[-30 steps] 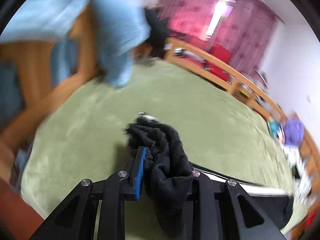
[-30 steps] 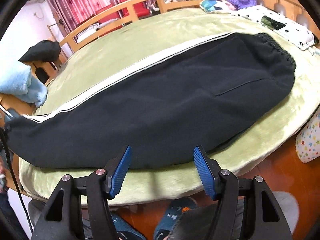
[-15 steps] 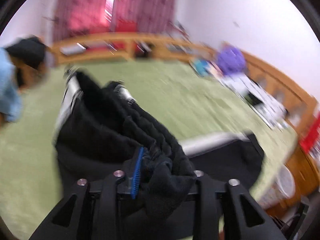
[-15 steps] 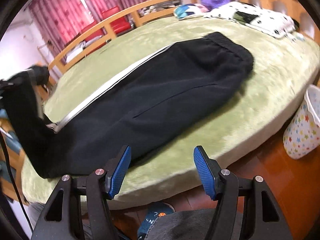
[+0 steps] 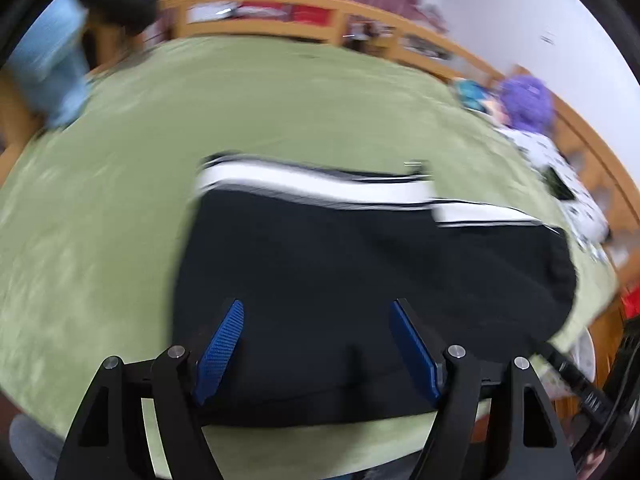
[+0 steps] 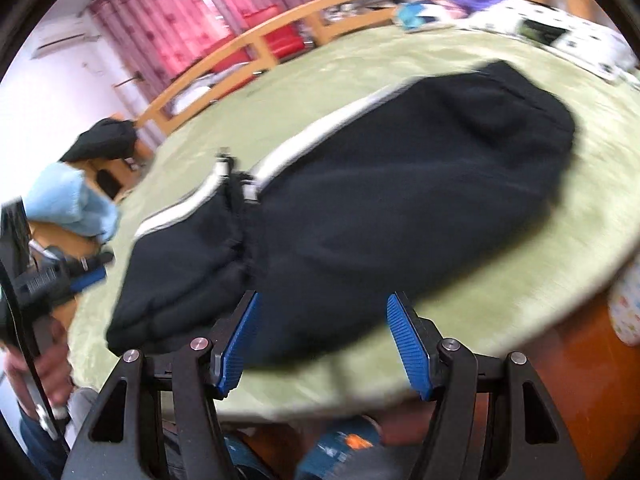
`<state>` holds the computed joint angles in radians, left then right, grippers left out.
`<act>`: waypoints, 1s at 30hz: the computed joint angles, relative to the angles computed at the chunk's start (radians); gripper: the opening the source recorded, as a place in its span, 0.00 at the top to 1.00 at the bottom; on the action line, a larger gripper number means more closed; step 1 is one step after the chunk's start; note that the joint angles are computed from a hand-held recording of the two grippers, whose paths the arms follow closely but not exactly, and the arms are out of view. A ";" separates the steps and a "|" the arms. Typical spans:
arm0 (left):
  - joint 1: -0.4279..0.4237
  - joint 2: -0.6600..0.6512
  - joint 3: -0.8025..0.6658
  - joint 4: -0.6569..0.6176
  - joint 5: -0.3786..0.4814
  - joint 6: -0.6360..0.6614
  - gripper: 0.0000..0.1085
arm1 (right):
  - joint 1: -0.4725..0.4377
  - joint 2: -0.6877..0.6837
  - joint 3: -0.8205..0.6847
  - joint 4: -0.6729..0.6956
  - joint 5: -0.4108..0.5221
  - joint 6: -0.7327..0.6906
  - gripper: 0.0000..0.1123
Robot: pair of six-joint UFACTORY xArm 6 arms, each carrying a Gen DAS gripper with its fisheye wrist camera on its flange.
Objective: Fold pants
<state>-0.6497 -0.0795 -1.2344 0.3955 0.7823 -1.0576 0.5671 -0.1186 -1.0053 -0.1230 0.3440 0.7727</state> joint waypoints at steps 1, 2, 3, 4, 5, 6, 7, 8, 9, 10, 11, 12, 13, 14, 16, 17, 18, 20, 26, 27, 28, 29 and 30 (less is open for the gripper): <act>0.011 -0.029 0.037 -0.011 0.000 -0.002 0.32 | 0.007 0.051 -0.036 0.067 -0.030 -0.070 0.43; 0.025 -0.067 0.082 -0.027 0.005 -0.003 0.32 | 0.013 0.107 -0.082 0.122 -0.048 -0.129 0.43; 0.037 -0.112 0.133 -0.033 0.014 -0.012 0.32 | 0.018 0.144 -0.113 0.142 -0.060 -0.153 0.43; 0.045 -0.129 0.154 -0.034 0.017 -0.015 0.32 | 0.024 0.198 -0.161 0.169 -0.066 -0.185 0.43; 0.053 -0.172 0.198 -0.031 0.027 -0.029 0.32 | 0.027 0.241 -0.205 0.200 -0.046 -0.225 0.45; 0.060 -0.195 0.223 -0.034 0.028 -0.036 0.32 | 0.033 0.284 -0.252 0.260 -0.016 -0.295 0.48; 0.067 -0.225 0.254 -0.041 0.027 -0.043 0.32 | 0.039 0.329 -0.304 0.278 0.020 -0.329 0.66; 0.078 -0.264 0.297 -0.056 0.017 -0.048 0.32 | 0.044 0.362 -0.346 0.255 0.057 -0.324 0.86; 0.086 -0.280 0.318 -0.070 0.010 -0.043 0.32 | 0.047 0.378 -0.369 0.189 0.069 -0.297 0.86; 0.089 -0.287 0.325 -0.076 0.008 -0.041 0.32 | 0.053 0.370 -0.364 0.122 0.059 -0.260 0.87; 0.095 -0.304 0.343 -0.081 0.003 -0.039 0.32 | 0.057 0.351 -0.353 0.097 0.051 -0.242 0.88; 0.099 -0.313 0.353 -0.084 -0.005 -0.036 0.32 | 0.060 0.316 -0.322 0.114 0.022 -0.254 0.88; 0.106 -0.302 0.349 -0.090 -0.027 -0.028 0.32 | 0.063 0.261 -0.263 0.155 -0.038 -0.280 0.88; 0.114 -0.317 0.369 -0.098 -0.059 -0.016 0.32 | 0.065 0.222 -0.228 0.191 -0.056 -0.303 0.88; 0.125 -0.320 0.385 -0.121 -0.104 0.012 0.32 | 0.064 0.191 -0.209 0.209 0.011 -0.315 0.88; 0.130 -0.304 0.381 -0.133 -0.129 0.025 0.32 | 0.064 0.194 -0.207 0.210 0.047 -0.314 0.87; 0.137 -0.297 0.389 -0.158 -0.168 0.056 0.32 | 0.067 0.210 -0.209 0.219 0.079 -0.320 0.87; 0.147 -0.271 0.377 -0.191 -0.178 0.094 0.32 | 0.075 0.243 -0.230 0.225 0.135 -0.317 0.84; 0.177 -0.248 0.389 -0.272 -0.245 0.171 0.32 | 0.063 0.204 -0.209 0.033 0.042 -0.173 0.37; 0.182 -0.246 0.394 -0.275 -0.257 0.171 0.32 | 0.055 0.223 -0.235 0.012 0.043 -0.156 0.36; 0.186 -0.242 0.396 -0.292 -0.269 0.184 0.34 | 0.049 0.249 -0.265 0.032 0.063 -0.176 0.36; 0.188 -0.240 0.401 -0.322 -0.287 0.205 0.34 | 0.042 0.282 -0.303 0.063 0.091 -0.198 0.36; 0.190 -0.238 0.402 -0.359 -0.296 0.237 0.34 | 0.037 0.309 -0.329 0.102 0.108 -0.217 0.36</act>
